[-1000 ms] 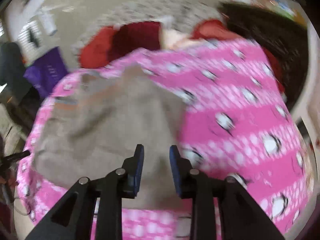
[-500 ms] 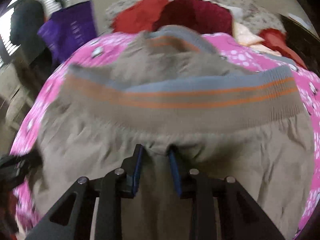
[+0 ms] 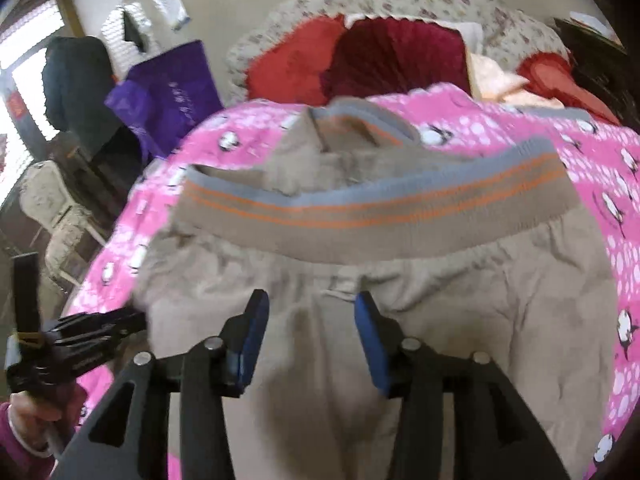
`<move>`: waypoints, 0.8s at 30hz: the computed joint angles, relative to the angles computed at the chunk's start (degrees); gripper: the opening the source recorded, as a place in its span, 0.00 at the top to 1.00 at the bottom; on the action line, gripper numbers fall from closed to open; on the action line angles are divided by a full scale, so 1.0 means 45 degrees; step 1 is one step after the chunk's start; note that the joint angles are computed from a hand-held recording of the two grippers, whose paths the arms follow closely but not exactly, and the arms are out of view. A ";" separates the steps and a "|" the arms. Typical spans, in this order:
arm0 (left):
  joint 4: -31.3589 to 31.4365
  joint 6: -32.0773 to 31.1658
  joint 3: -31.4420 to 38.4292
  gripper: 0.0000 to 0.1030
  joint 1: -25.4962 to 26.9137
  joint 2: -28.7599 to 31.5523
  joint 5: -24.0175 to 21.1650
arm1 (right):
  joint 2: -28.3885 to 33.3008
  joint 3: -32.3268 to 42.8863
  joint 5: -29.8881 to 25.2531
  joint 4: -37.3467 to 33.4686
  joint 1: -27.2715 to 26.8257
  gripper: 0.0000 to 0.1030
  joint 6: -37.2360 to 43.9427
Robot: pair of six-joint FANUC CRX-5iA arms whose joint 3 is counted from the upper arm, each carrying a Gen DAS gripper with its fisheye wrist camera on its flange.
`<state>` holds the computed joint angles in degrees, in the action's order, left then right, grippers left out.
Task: Fold large clothes
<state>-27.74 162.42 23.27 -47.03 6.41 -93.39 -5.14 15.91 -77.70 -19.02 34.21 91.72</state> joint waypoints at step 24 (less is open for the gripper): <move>0.1752 -0.3170 -0.0039 0.69 0.2807 0.0106 0.4080 | -0.0619 -0.0781 -0.1110 -0.0638 -0.0542 0.45 0.0906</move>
